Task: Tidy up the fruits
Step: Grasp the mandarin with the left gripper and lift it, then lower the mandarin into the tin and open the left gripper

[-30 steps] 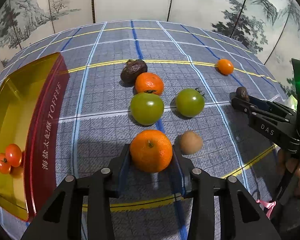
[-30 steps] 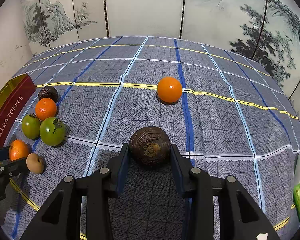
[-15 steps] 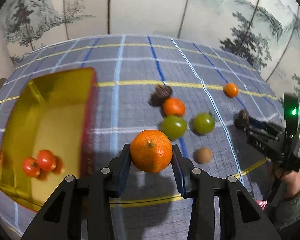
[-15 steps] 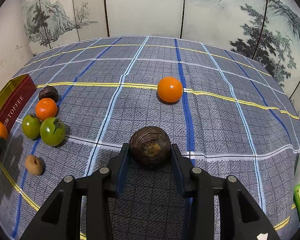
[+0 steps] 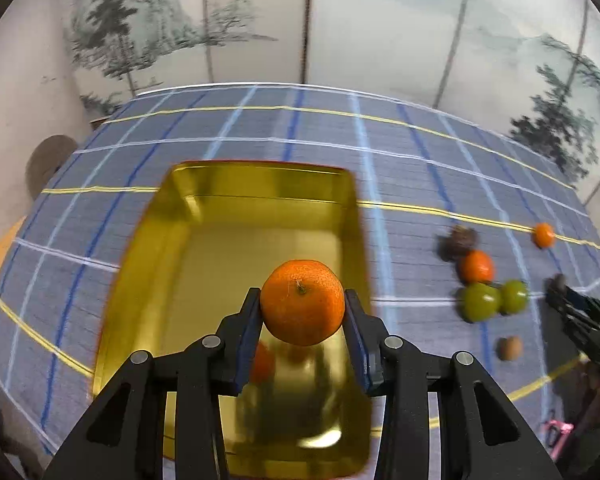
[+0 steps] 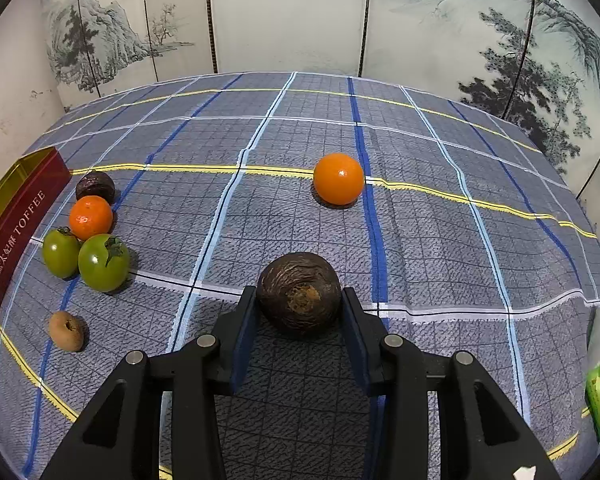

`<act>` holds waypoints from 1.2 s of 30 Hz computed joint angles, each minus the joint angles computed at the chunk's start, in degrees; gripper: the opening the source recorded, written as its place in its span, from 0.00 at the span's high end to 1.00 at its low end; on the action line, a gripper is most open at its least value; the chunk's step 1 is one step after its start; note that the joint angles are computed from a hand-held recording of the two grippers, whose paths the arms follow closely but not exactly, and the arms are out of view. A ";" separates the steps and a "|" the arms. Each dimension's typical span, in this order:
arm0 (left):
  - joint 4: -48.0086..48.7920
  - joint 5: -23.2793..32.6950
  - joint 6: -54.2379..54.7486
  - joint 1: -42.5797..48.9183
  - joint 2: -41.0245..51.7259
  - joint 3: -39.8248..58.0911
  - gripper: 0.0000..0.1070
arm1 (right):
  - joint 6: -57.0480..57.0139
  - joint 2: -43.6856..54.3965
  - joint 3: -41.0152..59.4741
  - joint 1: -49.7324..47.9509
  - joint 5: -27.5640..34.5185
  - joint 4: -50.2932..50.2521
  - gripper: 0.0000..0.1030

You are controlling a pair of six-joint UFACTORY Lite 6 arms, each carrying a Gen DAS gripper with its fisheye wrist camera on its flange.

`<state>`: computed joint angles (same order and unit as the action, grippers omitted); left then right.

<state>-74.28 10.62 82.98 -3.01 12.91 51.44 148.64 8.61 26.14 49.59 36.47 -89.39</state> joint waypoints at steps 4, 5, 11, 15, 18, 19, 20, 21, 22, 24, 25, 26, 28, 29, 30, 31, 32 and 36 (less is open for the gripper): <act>1.01 -1.50 0.37 2.99 4.86 3.99 0.62 | 0.43 -0.19 -0.23 -0.01 -0.11 -0.31 0.63; 2.00 -1.38 -0.33 3.82 6.27 5.18 0.62 | 0.43 -0.04 -0.09 0.03 -0.10 -0.26 0.63; 8.92 -1.88 -6.33 5.76 11.62 9.15 0.62 | 0.46 -0.11 -0.20 0.03 -0.09 -0.29 0.63; 10.50 -2.26 -7.26 6.09 13.54 10.13 0.62 | 0.47 -0.08 -0.17 0.02 -0.09 -0.31 0.63; 11.19 -2.43 -7.52 6.26 14.73 10.64 0.62 | 0.47 -0.03 -0.13 0.04 -0.08 -0.29 0.63; 12.14 -2.64 -8.43 6.23 15.20 10.86 0.62 | 0.51 -0.11 -0.20 0.02 -0.11 -0.34 0.63; 13.18 -2.65 -9.40 6.31 15.68 11.26 0.62 | 0.50 -0.02 -0.10 0.05 -0.10 -0.30 0.63; 15.09 -2.70 -11.39 6.28 16.11 11.61 0.62 | 0.50 -0.02 -0.10 0.05 -0.10 -0.30 0.63; 16.63 -2.58 -12.90 6.34 16.50 11.87 0.62 | 0.50 -0.02 -0.10 0.05 -0.10 -0.30 0.63; 17.47 -2.50 -13.55 6.34 16.93 12.09 0.62 | 0.50 -0.02 -0.10 0.05 -0.10 -0.30 0.63; 17.71 -2.84 -13.77 6.25 17.14 12.05 0.62 | 0.48 -0.06 -0.15 0.05 -0.09 -0.26 0.63; 18.38 -2.97 -14.42 6.25 17.27 12.05 0.62 | 0.48 -0.06 -0.15 0.05 -0.09 -0.26 0.63; 19.38 -2.84 -15.53 6.49 17.74 12.32 0.62 | 0.44 0.02 -0.06 0.08 -0.06 -0.20 0.63; 20.48 -2.84 -16.84 6.58 17.91 12.51 0.62 | 0.46 -0.10 -0.20 0.05 -0.06 -0.24 0.63; 20.57 -2.72 -17.01 6.71 18.00 12.59 0.62 | 0.49 -0.08 -0.16 0.06 -0.07 -0.26 0.63; 20.66 -2.56 -17.08 6.83 18.19 12.77 0.62 | 0.51 -0.09 -0.19 0.07 -0.06 -0.27 0.63; 20.66 -2.58 -17.11 6.86 18.28 12.79 0.62 | 0.47 0.01 -0.09 0.10 -0.04 -0.23 0.63; 20.10 -3.12 -16.37 6.67 18.20 12.43 0.62 | 0.53 -0.01 -0.10 0.13 -0.06 -0.31 0.65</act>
<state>-54.17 7.49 66.60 3.65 31.12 63.87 149.17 8.60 26.04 49.71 36.41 -89.69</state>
